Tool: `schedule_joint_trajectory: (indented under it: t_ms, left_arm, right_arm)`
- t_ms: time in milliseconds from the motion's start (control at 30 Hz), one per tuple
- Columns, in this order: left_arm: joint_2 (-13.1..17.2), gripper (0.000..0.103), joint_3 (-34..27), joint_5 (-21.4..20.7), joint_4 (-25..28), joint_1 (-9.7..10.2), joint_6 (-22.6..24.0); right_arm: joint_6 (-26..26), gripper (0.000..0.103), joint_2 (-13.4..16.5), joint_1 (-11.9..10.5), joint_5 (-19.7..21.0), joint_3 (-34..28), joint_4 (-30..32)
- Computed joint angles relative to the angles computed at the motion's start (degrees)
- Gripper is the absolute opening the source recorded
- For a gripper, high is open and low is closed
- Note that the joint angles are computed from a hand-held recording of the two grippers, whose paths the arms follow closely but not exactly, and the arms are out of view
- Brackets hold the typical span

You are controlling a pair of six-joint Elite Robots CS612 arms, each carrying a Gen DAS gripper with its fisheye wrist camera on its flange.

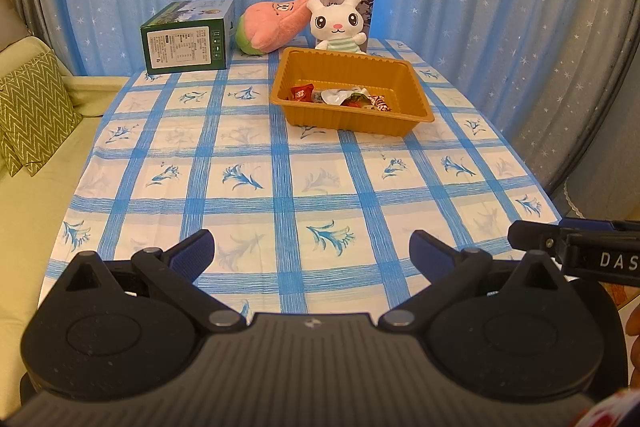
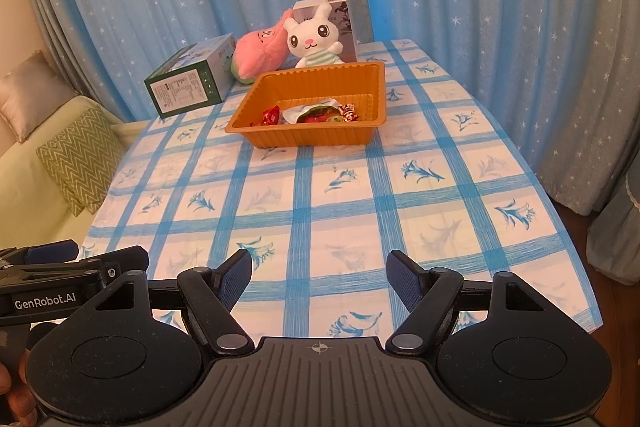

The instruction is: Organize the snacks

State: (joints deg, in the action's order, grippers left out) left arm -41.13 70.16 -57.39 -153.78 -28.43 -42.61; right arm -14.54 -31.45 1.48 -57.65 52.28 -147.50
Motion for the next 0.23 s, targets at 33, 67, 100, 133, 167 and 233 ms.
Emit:
schedule_joint_trajectory:
  t_ms: [33, 67, 100, 133, 167, 233]
  left_arm:
    - [-0.01, 0.103, 0.03, -0.09, -0.13, 0.02, 0.07]
    - [-0.01, 0.103, 0.08, -0.15, -0.38, 0.02, 0.18]
    - [0.06, 0.103, 0.12, -0.18, -0.75, -0.04, 0.19]
    - [0.11, 0.103, 0.15, -0.04, -1.03, -0.13, 0.19]
    - [0.2, 0.103, 0.11, 0.2, -1.19, -0.22, 0.24]
    - [0.31, 0.103, 0.06, 0.33, -1.49, -0.31, 0.34]
  right_arm:
    - [0.03, 0.074, -0.04, 0.02, 0.0, 0.07, -0.05]
    - [0.03, 0.074, -0.04, 0.02, 0.0, 0.07, -0.05]
    - [-0.03, 0.074, 0.01, -0.02, 0.03, -0.02, 0.06]
    - [-0.04, 0.074, 0.01, -0.02, 0.03, -0.03, 0.08]
    - [-0.02, 0.074, -0.05, 0.0, 0.03, 0.05, 0.04]
    - [-0.01, 0.074, 0.01, -0.03, 0.03, -0.02, 0.01]
